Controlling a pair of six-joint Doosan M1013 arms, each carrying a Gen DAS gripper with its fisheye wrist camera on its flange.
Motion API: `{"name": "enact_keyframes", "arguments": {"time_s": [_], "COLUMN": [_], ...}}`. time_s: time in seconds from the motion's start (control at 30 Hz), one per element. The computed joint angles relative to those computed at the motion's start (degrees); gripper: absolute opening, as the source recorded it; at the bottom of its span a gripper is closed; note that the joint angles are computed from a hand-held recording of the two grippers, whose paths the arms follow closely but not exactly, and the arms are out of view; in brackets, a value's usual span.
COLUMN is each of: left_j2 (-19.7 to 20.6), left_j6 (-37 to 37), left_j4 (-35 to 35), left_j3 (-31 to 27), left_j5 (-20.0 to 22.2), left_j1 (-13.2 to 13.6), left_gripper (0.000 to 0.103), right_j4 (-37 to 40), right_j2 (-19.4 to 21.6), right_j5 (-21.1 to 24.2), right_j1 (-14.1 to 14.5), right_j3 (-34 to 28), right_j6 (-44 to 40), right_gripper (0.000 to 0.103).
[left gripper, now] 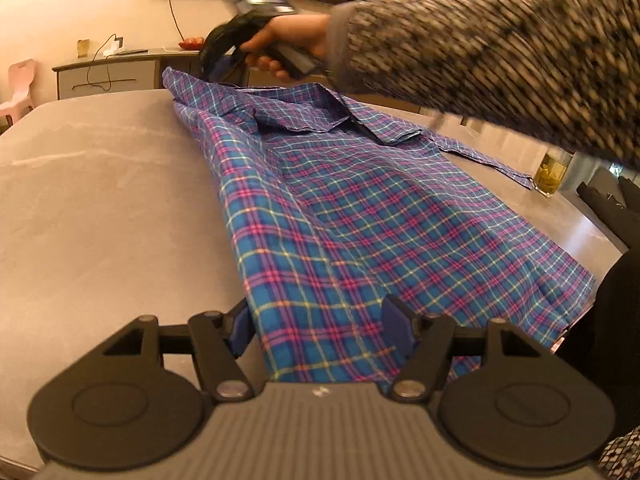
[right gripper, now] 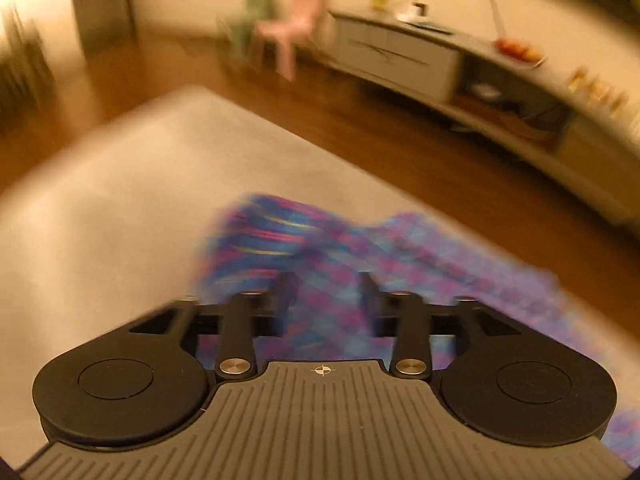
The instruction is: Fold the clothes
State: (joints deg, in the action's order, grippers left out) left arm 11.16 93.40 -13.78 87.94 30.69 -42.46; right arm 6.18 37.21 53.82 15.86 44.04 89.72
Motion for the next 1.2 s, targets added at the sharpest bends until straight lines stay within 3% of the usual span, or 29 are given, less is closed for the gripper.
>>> {"name": "enact_keyframes", "arguments": {"time_s": [0.07,0.13,0.17,0.23,0.3,0.33,0.37,0.43,0.53,0.67,0.8,0.83,0.87,0.93,1.0,1.07,1.1,1.17,1.2], "left_j2": [0.0,0.1,0.2,0.2,0.2,0.2,0.1,-0.3,-1.1,-1.2,-0.6,-0.4,-0.2,0.1,0.3,0.4,0.4,0.2,0.2], "left_j6": [0.1,0.1,0.0,-0.4,-1.4,-1.8,-2.0,-2.1,1.3,4.6,2.9,2.6,2.5,2.4,2.7,3.6,4.3,5.3,5.8], "left_j4": [-0.3,-0.1,0.4,1.4,2.7,3.0,2.9,2.0,-3.1,-9.1,-5.6,-4.6,-3.9,-3.0,-3.6,-4.4,-4.6,-3.4,-2.8], "left_j3": [-0.1,-0.2,-0.2,-0.3,-0.2,-0.2,0.0,0.4,1.0,1.0,-0.4,-0.8,-1.0,-1.4,-1.4,-1.3,-1.1,-0.6,-0.5], "left_j5": [0.1,0.1,0.0,-0.1,-0.3,-0.5,-0.9,-2.2,-4.8,-4.8,-1.1,-0.5,0.0,0.6,0.6,0.2,-0.2,-0.8,-0.8], "left_j1": [0.0,-0.1,-0.3,-0.5,-0.7,-0.7,-0.5,-0.1,0.8,1.7,1.0,0.8,0.6,0.2,0.0,0.0,-0.1,-0.6,-0.8], "left_gripper": [0.067,0.067,0.067,0.067,0.067,0.067,0.067,0.067,0.071,0.075,0.075,0.075,0.075,0.075,0.075,0.075,0.075,0.075,0.075], "right_j4": [13.9,21.3,20.5,10.2,5.2,4.3,6.5,7.8,5.9,-2.7,-8.7,-9.8,-12.4,-17.9,-20.0,-18.4,-19.0,-21.9,-25.0], "right_j2": [-2.5,-2.9,-2.8,-0.9,0.8,1.5,1.4,-0.3,-1.1,-0.6,-0.7,-0.7,-0.6,-0.6,-0.5,0.7,2.0,6.4,8.9], "right_j5": [-3.8,-2.0,-0.8,3.6,7.3,8.9,9.0,4.4,1.2,3.0,3.0,2.3,2.1,-0.2,-3.8,-5.4,-3.8,3.4,7.6], "right_j1": [-1.9,-2.7,-2.6,-1.3,-0.9,-1.1,-1.8,-2.2,-2.3,-1.5,-0.4,0.0,0.5,1.8,2.5,2.6,2.7,3.1,3.4], "right_j3": [4.7,5.6,5.5,2.3,-0.4,-1.4,-1.2,1.7,3.3,2.6,2.7,2.7,2.4,2.4,2.5,0.9,-1.4,-8.6,-12.7], "right_j6": [-7.0,-11.8,-12.9,-10.2,-7.1,-5.6,-4.7,-3.4,0.0,6.5,11.0,11.2,11.8,12.7,11.8,10.2,10.1,10.1,11.4], "right_gripper": [0.073,0.079,0.080,0.078,0.059,0.025,0.000,0.000,0.000,0.000,0.001,0.011,0.032,0.053,0.052,0.045,0.042,0.016,0.011]}}
